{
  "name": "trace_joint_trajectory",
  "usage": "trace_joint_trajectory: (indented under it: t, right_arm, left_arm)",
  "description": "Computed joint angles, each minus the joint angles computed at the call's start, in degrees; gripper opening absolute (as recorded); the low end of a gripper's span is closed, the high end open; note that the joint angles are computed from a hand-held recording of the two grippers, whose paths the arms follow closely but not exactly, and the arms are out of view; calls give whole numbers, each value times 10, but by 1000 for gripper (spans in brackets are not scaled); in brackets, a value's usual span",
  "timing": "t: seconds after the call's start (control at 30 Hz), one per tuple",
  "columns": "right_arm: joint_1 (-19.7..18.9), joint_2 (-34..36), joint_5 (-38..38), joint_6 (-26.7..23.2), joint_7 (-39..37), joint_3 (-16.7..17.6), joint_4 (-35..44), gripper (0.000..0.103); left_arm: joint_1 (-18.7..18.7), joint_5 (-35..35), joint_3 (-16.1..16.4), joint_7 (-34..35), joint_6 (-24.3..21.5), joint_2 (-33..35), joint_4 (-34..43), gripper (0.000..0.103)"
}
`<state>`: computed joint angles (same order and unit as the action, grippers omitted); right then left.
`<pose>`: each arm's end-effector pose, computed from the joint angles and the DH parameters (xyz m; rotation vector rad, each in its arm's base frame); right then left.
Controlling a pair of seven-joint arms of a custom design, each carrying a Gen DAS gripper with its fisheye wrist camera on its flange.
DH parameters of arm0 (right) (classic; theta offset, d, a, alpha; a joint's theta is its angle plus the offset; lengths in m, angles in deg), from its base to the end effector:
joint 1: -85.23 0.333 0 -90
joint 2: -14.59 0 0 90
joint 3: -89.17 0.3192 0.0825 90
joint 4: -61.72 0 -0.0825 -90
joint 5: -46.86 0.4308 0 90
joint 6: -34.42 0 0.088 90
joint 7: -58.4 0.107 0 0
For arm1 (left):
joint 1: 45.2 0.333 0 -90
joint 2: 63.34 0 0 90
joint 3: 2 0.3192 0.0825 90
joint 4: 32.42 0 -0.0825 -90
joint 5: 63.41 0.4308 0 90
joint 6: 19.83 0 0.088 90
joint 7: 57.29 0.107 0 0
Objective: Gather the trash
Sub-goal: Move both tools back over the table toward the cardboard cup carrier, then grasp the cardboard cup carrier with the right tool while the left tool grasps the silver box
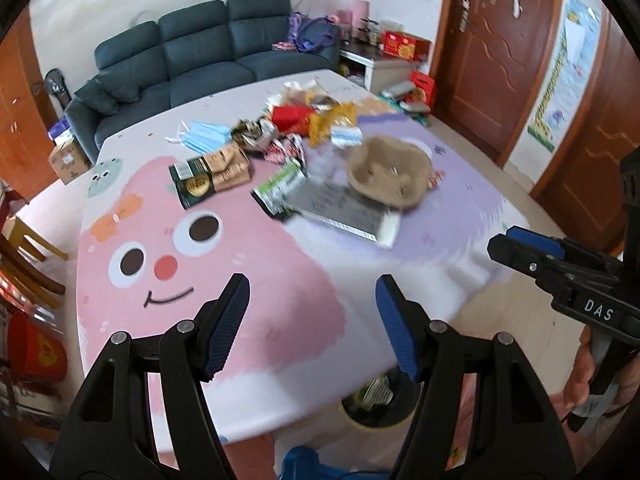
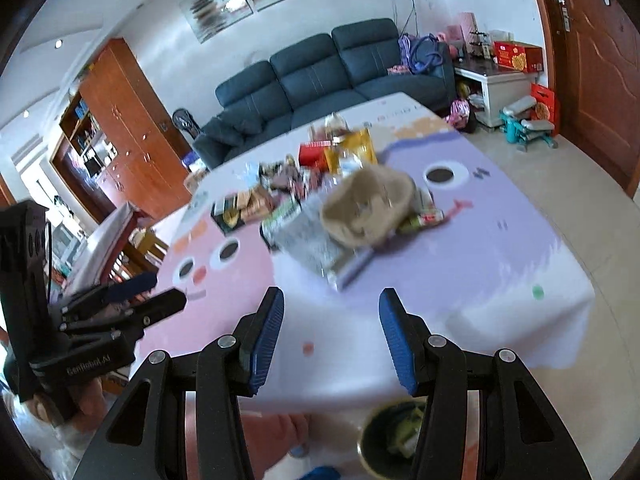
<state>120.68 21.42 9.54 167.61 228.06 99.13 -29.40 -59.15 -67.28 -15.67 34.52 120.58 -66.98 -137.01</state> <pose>0.4981 0.4800 0.6302 -1.3980 1.9024 -0.4631 0.5626 -0.2991 0.6281 -1.3928 2.3002 -0.8479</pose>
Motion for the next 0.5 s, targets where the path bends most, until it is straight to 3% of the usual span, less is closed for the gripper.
trace_joint_trajectory:
  t: [0.2, 0.5]
  right_arm:
    - [-11, 50, 10, -22, -19, -22, 72, 51]
    - [-40, 104, 87, -21, -43, -46, 105, 50]
  left_arm:
    - [-2, 14, 2, -24, -9, 62, 70, 63]
    - [-27, 41, 12, -53, -30, 167, 178, 63]
